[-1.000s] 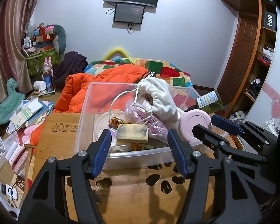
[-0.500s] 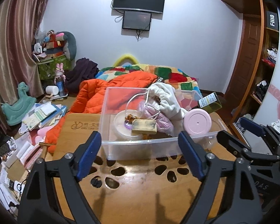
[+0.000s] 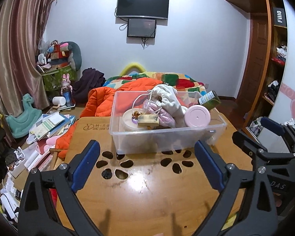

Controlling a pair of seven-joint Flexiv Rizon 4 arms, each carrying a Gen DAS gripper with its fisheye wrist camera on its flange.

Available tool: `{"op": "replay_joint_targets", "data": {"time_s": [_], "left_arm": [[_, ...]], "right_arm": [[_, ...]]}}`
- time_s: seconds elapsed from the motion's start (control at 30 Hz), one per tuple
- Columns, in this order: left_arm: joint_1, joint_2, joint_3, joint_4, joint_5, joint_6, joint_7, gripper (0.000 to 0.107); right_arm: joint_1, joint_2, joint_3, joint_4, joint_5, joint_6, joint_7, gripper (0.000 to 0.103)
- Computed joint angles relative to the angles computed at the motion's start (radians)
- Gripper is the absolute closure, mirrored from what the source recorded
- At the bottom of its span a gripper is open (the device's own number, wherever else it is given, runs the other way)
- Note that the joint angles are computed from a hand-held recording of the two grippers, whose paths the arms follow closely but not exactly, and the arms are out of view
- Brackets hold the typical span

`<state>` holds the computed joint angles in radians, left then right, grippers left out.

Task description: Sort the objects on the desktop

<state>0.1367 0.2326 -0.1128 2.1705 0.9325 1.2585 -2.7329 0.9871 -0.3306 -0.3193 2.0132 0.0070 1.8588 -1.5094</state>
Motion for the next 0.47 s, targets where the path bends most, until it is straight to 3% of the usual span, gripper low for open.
{"op": "replay_joint_targets", "data": {"time_s": [0.23,0.47], "left_arm": [[0.005,0.017,-0.007,0.029,-0.012,0.014,-0.006,0.009],[0.006,0.024,-0.024,0.022,0.030,-0.010,-0.042,0.009]], "right_arm": [[0.148,0.015,-0.136,0.047,0.099,0.037,-0.083,0.001],[0.120,0.013,-0.097,0.042,0.115,0.030,-0.110,0.001]]}}
